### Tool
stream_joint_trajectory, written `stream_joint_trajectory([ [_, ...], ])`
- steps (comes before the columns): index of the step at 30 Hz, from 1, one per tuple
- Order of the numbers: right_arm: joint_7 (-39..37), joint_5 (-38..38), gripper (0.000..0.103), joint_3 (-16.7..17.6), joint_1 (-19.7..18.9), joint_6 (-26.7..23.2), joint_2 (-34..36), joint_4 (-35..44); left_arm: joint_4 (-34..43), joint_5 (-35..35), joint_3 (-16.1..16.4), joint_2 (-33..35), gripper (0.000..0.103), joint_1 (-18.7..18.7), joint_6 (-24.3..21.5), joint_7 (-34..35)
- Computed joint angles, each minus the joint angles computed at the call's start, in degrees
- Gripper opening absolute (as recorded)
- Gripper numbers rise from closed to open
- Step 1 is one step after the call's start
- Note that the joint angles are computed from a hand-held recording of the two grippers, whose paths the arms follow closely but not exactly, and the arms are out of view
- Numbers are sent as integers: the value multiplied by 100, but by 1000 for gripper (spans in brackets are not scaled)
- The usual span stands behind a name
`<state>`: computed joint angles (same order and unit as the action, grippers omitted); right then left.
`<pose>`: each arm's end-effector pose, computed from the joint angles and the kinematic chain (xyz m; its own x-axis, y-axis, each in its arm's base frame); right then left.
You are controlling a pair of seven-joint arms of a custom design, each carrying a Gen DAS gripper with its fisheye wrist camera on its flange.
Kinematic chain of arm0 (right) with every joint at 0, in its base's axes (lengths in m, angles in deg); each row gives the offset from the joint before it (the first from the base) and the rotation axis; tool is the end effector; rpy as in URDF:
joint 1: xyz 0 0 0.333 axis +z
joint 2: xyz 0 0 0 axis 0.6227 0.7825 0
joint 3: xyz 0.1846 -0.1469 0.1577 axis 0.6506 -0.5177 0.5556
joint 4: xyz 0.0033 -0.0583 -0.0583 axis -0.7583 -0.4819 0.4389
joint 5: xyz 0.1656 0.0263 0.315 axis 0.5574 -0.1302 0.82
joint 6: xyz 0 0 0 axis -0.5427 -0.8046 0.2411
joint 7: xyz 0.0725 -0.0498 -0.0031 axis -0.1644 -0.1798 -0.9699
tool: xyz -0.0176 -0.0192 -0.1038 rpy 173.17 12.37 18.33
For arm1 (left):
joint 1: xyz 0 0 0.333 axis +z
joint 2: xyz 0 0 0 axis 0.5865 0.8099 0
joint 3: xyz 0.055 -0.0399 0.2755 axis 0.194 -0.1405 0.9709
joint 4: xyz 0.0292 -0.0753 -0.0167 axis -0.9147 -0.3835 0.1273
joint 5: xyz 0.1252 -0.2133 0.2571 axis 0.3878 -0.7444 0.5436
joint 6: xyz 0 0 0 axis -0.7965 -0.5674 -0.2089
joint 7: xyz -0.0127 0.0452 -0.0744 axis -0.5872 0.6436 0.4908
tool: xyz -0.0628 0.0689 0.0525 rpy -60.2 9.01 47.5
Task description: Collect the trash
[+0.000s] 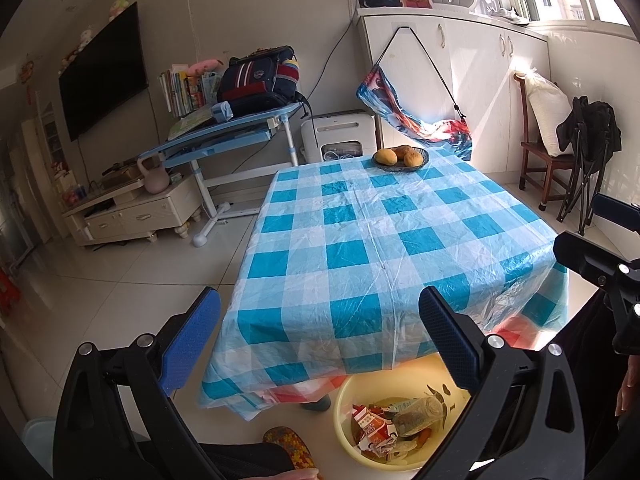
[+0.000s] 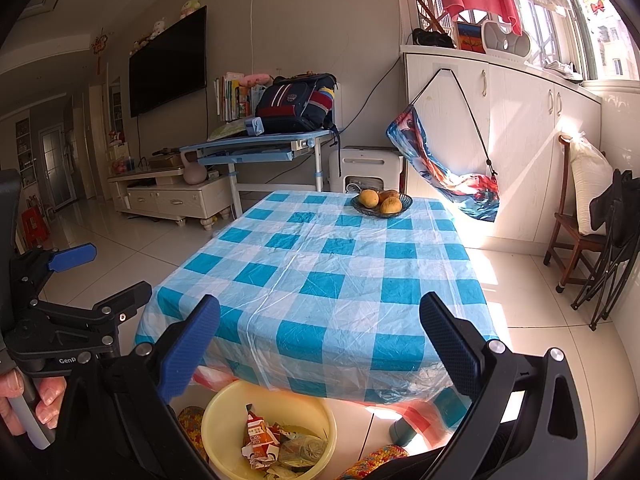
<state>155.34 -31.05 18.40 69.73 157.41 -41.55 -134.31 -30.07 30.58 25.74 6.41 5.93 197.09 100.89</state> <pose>0.5853 0.2146 0.5170 0.2831 -0.9580 -0.0454 -0.3914 -0.0722 -0.9174 0.5520 -0.3702 0.5981 0.0024 -0.9879 -0.1552 -0.5204 0.1313 -0.8438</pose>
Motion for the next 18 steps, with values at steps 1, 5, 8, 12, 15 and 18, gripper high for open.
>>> stream_joint_trajectory([
  [1,-3,0,95,-4,5,12,-3,-18,-52,-26,-6,-30,96,18,28,7],
  [5,-31,31,95,-21,26,29,-6,-40,-68,-142,-38,-35,96,77,81,65],
  [8,-54,51,95,-13,21,27,-15,-50,-61,-217,-30,-27,96,67,-88,87],
  [12,-73,68,95,-22,33,39,-11,-63,-310,32,-6,-180,96,57,13,-10],
  [15,-90,97,95,-32,48,38,-5,-56,-391,70,-178,-251,96,213,26,56],
  [18,-102,115,95,-41,57,52,-12,-71,-106,-253,-137,-79,96,166,-50,346],
])
